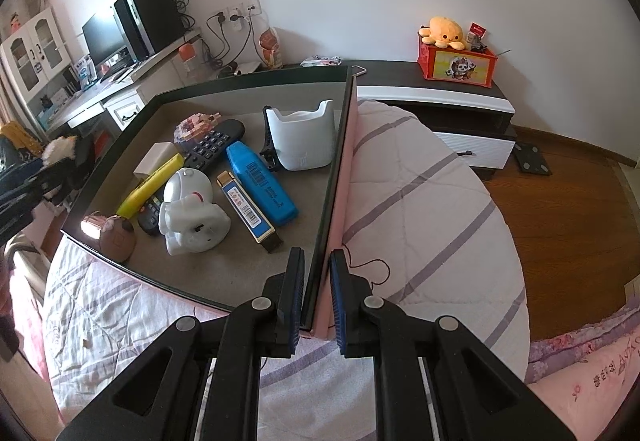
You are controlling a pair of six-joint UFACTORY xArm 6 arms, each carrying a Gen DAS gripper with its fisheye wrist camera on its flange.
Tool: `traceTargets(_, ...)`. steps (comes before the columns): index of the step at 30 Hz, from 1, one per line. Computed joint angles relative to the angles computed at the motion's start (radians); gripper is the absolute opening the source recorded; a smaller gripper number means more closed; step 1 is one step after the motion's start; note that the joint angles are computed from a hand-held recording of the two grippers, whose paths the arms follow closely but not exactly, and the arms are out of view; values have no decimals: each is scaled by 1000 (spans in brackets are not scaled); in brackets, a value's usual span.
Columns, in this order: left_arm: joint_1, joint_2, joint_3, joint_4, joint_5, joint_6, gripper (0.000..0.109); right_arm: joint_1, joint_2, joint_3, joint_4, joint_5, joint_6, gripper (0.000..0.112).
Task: Organize rigid objects
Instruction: 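Carry the block figure over the pink box and lower it inside, then open the left tool and withdraw it while the right tool reaches the glass bottle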
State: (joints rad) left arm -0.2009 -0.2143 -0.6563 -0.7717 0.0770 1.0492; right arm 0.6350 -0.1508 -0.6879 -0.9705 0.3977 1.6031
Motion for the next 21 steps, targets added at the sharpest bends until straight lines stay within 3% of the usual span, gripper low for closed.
traceTargets(11,-40,97,-58,-45,68,34,44,-2,4,-4,4,-3,-14,13)
traceTargets(16,-49,93,-29,105,39,-84,46,-1,5,-5,7,0,-17,13)
traceTargets(21,-30,48,-6,10,32,-4,62,8,5,-10,4,17,-7,13)
